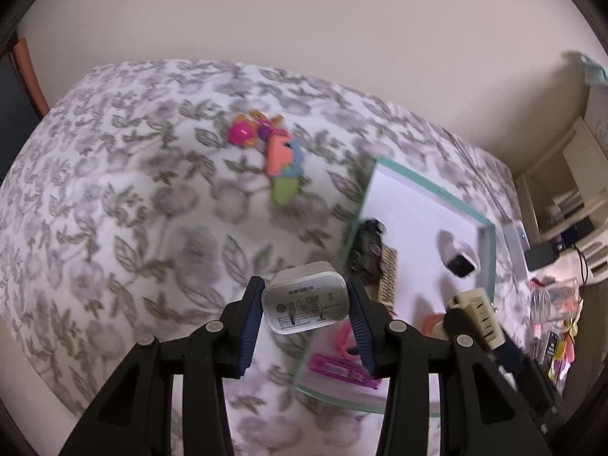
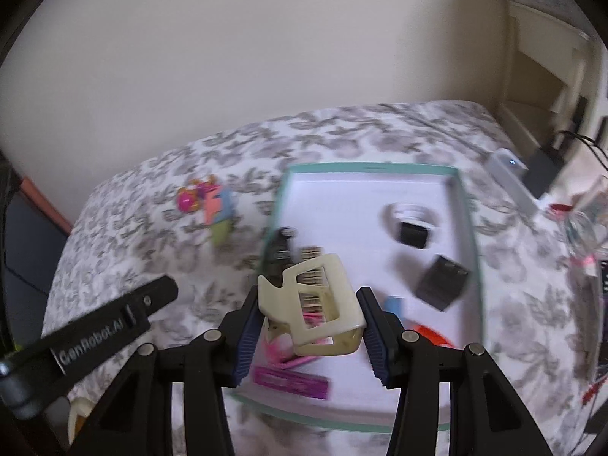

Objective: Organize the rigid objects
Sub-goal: 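Carry the white charger and cream hair clip into the tray and release both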

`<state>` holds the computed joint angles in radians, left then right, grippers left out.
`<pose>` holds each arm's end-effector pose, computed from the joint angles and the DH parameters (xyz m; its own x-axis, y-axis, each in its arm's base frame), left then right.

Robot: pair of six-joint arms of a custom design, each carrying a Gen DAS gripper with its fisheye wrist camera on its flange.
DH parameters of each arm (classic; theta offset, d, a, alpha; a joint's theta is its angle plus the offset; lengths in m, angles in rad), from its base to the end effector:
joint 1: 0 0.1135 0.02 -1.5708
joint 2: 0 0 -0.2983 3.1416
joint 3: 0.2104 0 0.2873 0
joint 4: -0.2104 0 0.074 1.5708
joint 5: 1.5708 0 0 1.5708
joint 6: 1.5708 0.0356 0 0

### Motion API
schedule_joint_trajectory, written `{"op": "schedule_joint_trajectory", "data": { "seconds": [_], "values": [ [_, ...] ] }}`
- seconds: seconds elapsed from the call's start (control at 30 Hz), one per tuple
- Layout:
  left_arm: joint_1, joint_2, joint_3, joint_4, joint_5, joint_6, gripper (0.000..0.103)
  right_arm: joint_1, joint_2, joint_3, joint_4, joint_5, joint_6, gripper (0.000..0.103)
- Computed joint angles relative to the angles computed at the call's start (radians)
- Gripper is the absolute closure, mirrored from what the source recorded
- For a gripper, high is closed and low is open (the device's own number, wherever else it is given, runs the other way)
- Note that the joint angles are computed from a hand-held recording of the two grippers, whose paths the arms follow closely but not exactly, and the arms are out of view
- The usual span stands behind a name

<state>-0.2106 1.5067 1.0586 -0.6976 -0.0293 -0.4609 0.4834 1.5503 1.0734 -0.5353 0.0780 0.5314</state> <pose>0.3183 -0.0670 0.2437 -0.8856 -0.2653 -0.3812 -0.2196 0.9625 -0.1595 0.3104 0.1598 0.2432 -0.8636 0.1173 -0.4904 0.0125 0.9773 0.2116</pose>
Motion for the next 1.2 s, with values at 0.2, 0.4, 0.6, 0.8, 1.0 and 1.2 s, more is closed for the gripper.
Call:
{"op": "schedule_joint_trajectory", "data": {
  "seconds": [0.2,0.4,0.6,0.8,1.0,1.2],
  "values": [
    [-0.070,0.056,-0.009,0.037,0.007,-0.052,0.058,-0.100,-0.020,-0.034,-0.020,-0.004,-0.019,0.051],
    [-0.134,0.134,-0.020,0.073,0.025,-0.062,0.058,-0.152,0.023,-0.037,-0.013,-0.040,-0.016,0.051],
    [-0.191,0.161,-0.009,0.061,-0.016,-0.050,0.057,-0.167,0.078,-0.036,-0.010,-0.085,-0.003,0.051],
    [-0.217,0.160,-0.007,0.050,-0.042,-0.047,0.057,-0.176,0.108,-0.032,-0.021,-0.109,0.008,0.050],
    [-0.203,0.163,-0.011,0.067,0.000,-0.043,0.051,-0.172,0.100,-0.023,-0.037,-0.089,0.006,0.050],
    [-0.200,0.140,-0.019,0.073,0.000,-0.046,0.037,-0.167,0.077,-0.013,-0.046,-0.074,0.002,0.043]
  ]
}}
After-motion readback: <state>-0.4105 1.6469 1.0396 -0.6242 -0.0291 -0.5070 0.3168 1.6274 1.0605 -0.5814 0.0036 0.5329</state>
